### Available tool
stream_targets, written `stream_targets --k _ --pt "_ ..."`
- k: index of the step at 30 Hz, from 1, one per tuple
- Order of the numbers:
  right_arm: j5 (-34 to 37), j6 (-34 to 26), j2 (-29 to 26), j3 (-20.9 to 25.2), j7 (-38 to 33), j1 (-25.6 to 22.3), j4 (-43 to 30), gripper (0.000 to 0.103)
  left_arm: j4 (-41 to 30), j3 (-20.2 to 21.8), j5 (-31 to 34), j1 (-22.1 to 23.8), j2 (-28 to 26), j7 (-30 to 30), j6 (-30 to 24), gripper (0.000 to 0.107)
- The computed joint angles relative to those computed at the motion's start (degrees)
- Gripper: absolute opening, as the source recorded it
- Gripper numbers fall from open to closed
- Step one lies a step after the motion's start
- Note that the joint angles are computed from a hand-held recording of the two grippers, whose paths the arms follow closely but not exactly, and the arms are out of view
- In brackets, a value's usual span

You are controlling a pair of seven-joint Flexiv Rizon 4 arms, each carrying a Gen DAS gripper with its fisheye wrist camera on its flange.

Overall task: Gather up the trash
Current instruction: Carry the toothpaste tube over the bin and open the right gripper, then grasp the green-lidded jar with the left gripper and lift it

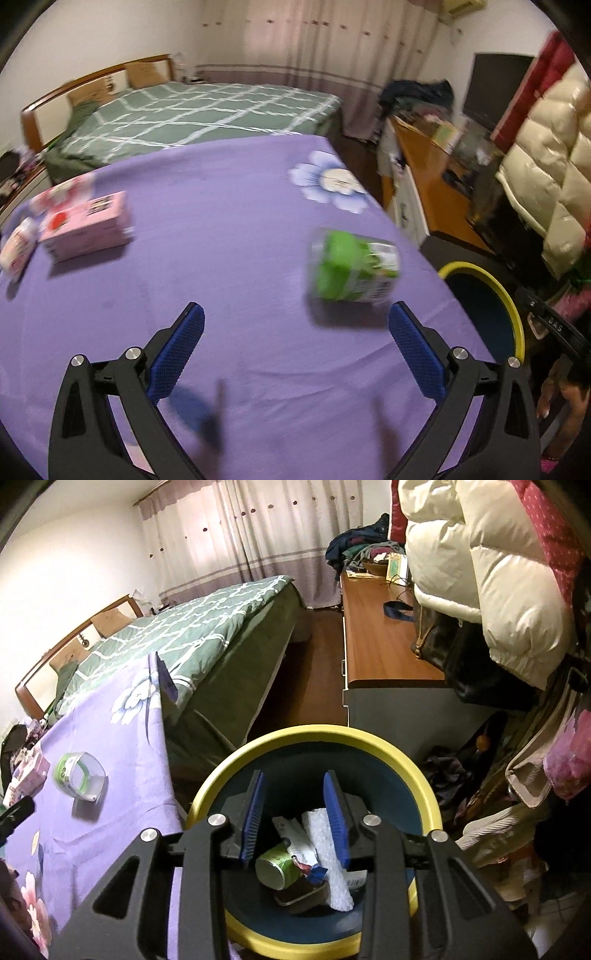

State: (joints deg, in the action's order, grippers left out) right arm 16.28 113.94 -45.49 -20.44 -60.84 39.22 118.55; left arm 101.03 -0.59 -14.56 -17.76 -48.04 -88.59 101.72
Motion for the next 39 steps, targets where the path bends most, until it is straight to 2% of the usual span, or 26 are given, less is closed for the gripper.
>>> stream_targets --k 2,6,12,17,21,25,32,39 --pt "-0.4 0.3 -0.1 0.9 0.0 -1.1 -0.2 0.032 -2.5 0.7 -0.2 -1.2 -1.1 0.7 -2.3 0.098" --pt "-1.3 0.6 -0.2 2.5 -0.3 -2.9 -0.7 0.032 -8.7 7.5 -1.2 -7.3 -3.9 -1.1 -8.2 0.098" --pt "-2.0 0.4 -0.6 3.3 -0.7 -3.8 -1.6 0.032 -13.6 9.7 1.6 -8.1 -6.1 -3.8 -12.4 0.098" --pt "-2.6 0.0 -0.8 3.8 -0.9 -4.2 -1.9 0.032 -16.7 10.4 4.1 -8.0 -7.6 -5.9 -15.3 0.098" --pt "-2.9 -0.5 -1.0 3.6 -0.8 -3.9 -2.1 0.032 -17.6 10.4 6.2 -7.6 -8.0 -7.3 -15.6 0.095" --pt "-3.1 -0.7 -1.0 3.5 -0.6 -3.7 -2.1 0.032 -18.0 7.8 7.2 -5.5 -8.0 -7.0 -16.3 0.071" --pt "-2.7 -0.1 -1.3 2.7 -0.6 -3.0 -1.8 0.032 -15.8 9.3 8.9 -7.1 -6.4 -8.7 -15.0 0.070" --pt "-1.0 1.6 -0.9 2.0 -1.8 -2.8 0.7 0.032 -13.1 6.1 10.0 -7.4 -3.5 -6.6 -13.1 0.070"
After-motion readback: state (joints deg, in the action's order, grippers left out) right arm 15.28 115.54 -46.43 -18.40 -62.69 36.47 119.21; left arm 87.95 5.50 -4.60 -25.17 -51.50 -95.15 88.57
